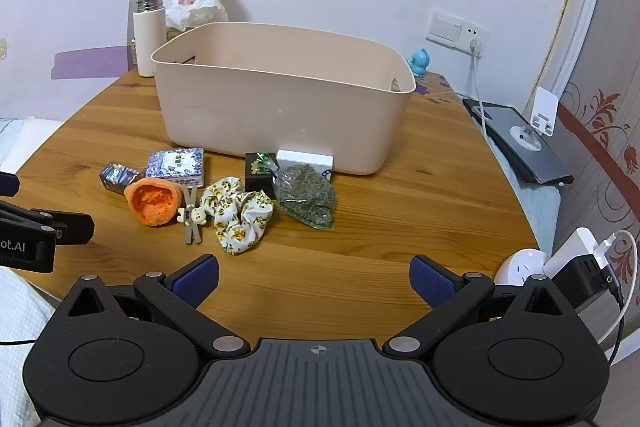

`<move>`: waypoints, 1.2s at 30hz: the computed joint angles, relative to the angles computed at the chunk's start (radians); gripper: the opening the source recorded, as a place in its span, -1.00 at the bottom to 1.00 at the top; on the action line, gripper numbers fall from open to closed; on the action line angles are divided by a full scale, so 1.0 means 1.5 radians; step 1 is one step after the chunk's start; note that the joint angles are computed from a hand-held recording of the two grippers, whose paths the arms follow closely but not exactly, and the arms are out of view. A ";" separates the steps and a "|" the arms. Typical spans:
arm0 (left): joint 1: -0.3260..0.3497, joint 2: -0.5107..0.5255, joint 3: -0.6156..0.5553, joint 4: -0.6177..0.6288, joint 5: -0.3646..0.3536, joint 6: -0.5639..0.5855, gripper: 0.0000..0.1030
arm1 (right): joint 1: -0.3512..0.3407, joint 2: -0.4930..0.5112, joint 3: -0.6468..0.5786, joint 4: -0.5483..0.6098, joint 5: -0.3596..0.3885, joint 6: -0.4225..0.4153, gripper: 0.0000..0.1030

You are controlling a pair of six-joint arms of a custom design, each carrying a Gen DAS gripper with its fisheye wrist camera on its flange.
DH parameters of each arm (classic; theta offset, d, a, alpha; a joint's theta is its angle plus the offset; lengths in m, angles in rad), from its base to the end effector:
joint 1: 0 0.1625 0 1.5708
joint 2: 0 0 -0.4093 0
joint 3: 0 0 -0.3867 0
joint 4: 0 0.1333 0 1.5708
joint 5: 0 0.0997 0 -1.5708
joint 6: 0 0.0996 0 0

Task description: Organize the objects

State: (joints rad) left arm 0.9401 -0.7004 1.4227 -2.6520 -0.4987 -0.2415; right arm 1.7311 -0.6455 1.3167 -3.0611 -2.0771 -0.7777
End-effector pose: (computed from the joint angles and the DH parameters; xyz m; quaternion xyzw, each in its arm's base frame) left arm -0.2423 -0.7061 0.1611 0.0741 0.8476 -0.3514 0.3907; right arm 0.2055 -0.7381 0.1816 0.3124 -0.8372 0.2975 0.3360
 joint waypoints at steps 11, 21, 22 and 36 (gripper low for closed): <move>0.004 -0.004 0.001 0.020 -0.007 -0.016 1.00 | 0.003 0.003 -0.004 -0.004 -0.006 -0.014 1.00; 0.004 -0.005 0.000 0.019 -0.007 -0.013 1.00 | 0.003 0.006 -0.009 -0.004 -0.011 -0.015 1.00; 0.004 -0.005 -0.001 0.019 -0.006 -0.012 1.00 | 0.003 0.006 -0.009 -0.007 -0.012 -0.016 1.00; 0.004 0.002 -0.010 0.030 -0.006 -0.009 1.00 | 0.002 0.008 -0.009 -0.011 -0.013 -0.017 1.00</move>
